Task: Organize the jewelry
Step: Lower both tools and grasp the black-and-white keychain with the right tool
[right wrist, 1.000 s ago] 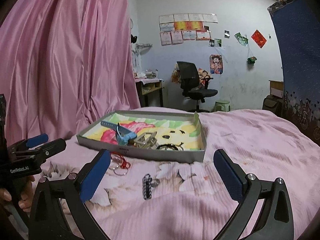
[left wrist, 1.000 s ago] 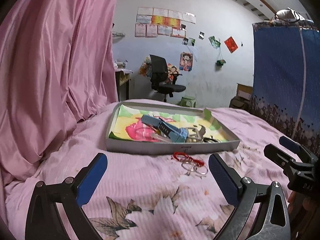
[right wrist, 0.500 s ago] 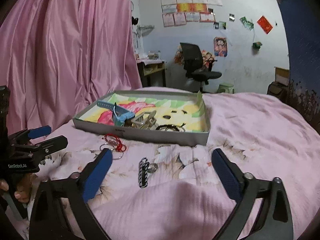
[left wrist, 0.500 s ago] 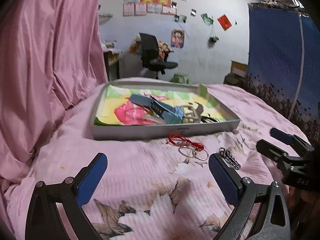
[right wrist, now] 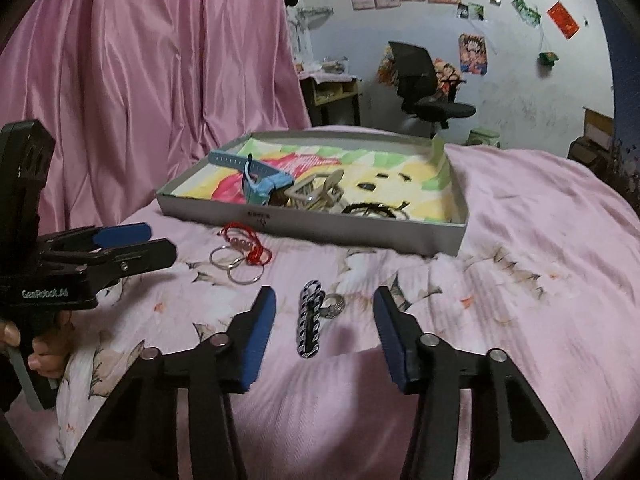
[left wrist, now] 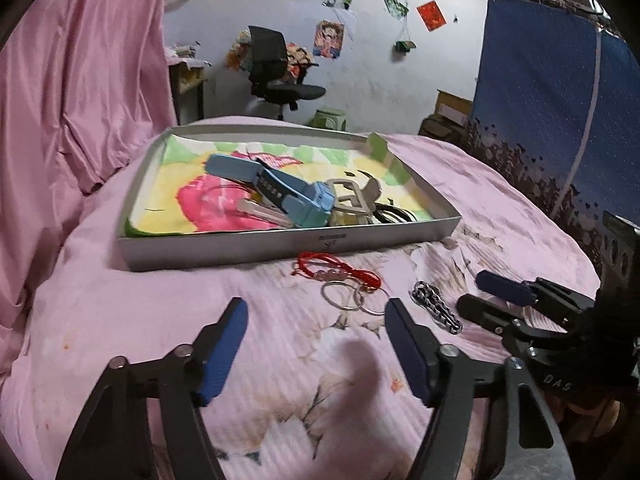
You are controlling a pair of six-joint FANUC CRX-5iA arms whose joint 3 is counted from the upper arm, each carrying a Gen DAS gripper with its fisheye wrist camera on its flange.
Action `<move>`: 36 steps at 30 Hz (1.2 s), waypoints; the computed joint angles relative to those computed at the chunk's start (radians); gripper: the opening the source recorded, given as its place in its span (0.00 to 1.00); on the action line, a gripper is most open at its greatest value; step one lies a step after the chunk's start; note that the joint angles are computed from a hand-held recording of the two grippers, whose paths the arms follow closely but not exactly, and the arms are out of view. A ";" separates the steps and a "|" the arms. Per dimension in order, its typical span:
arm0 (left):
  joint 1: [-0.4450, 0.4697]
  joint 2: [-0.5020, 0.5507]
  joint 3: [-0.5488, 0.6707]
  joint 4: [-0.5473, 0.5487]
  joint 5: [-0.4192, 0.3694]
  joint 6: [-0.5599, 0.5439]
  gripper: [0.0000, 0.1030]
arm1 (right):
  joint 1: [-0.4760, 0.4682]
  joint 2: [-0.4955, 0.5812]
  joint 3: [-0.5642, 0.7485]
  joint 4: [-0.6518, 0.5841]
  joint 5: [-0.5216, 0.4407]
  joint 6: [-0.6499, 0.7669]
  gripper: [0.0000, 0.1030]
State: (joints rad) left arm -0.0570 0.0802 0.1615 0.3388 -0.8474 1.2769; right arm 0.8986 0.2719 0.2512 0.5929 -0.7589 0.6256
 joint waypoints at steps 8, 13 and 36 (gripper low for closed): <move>0.003 0.067 0.066 0.054 -0.067 -0.016 0.39 | -0.006 0.019 0.040 -0.114 -0.018 0.078 0.29; -0.010 0.119 0.139 0.027 -0.137 -0.003 0.30 | -0.009 0.027 0.056 -0.148 -0.024 0.094 0.22; -0.003 0.184 0.196 0.025 -0.212 0.048 0.08 | -0.013 0.077 0.136 -0.220 -0.086 0.162 0.19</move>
